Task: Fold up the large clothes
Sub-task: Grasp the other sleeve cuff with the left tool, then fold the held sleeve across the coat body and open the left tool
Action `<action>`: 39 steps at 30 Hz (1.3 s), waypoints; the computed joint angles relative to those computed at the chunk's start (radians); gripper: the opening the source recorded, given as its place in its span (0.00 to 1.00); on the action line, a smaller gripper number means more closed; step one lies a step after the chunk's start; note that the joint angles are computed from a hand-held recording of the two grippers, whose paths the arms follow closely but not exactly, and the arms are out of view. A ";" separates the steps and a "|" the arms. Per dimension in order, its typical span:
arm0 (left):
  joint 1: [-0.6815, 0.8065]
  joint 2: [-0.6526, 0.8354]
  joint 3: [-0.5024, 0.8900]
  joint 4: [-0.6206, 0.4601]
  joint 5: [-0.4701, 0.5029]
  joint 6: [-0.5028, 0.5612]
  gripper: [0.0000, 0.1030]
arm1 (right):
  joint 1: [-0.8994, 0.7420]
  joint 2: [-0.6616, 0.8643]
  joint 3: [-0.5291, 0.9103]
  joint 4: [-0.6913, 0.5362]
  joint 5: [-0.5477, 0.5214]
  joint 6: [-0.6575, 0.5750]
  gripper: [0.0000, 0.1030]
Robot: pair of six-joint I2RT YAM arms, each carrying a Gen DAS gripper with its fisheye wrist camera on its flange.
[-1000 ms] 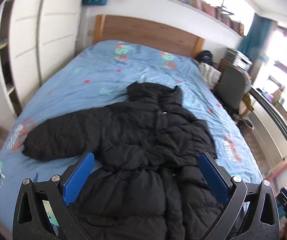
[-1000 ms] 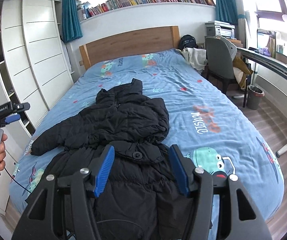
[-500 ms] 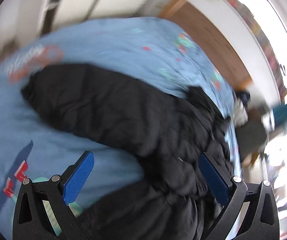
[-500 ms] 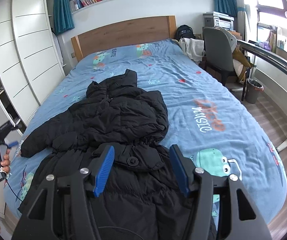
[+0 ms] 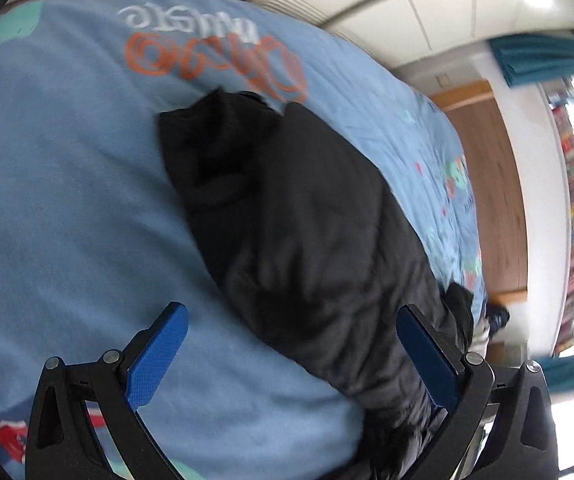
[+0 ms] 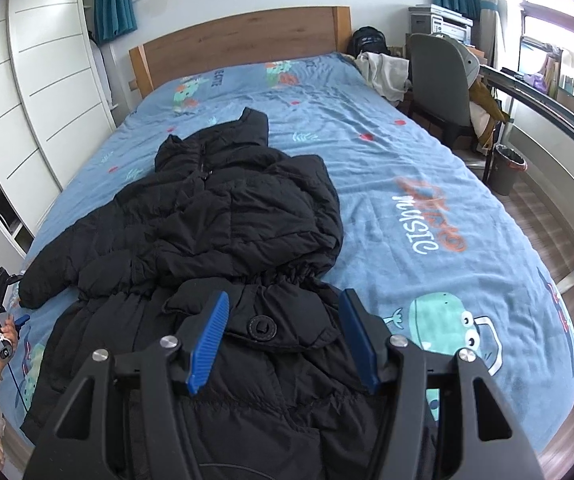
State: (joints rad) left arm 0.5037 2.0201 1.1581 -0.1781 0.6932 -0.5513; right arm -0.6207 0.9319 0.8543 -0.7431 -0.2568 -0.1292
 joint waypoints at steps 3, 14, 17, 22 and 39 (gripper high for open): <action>0.002 0.052 0.023 0.054 0.051 -0.064 0.85 | 0.034 0.019 -0.020 0.027 0.024 0.019 0.54; 0.004 0.145 0.007 0.312 0.206 -0.345 0.32 | 0.020 0.026 -0.030 0.035 0.045 -0.016 0.54; 0.007 0.111 0.009 0.292 0.205 -0.332 0.19 | -0.024 0.027 -0.027 0.029 0.022 -0.036 0.54; -0.009 0.024 0.024 0.240 0.197 -0.297 0.14 | -0.078 0.014 -0.029 0.015 -0.019 -0.058 0.54; -0.245 -0.306 0.177 0.068 0.176 -0.198 0.12 | -0.376 -0.026 -0.002 -0.086 -0.276 -0.201 0.54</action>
State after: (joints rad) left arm 0.2592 1.7139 1.3354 -0.1102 0.8693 -0.7495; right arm -0.9970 0.9056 0.8525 -0.8288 -0.5333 -0.3302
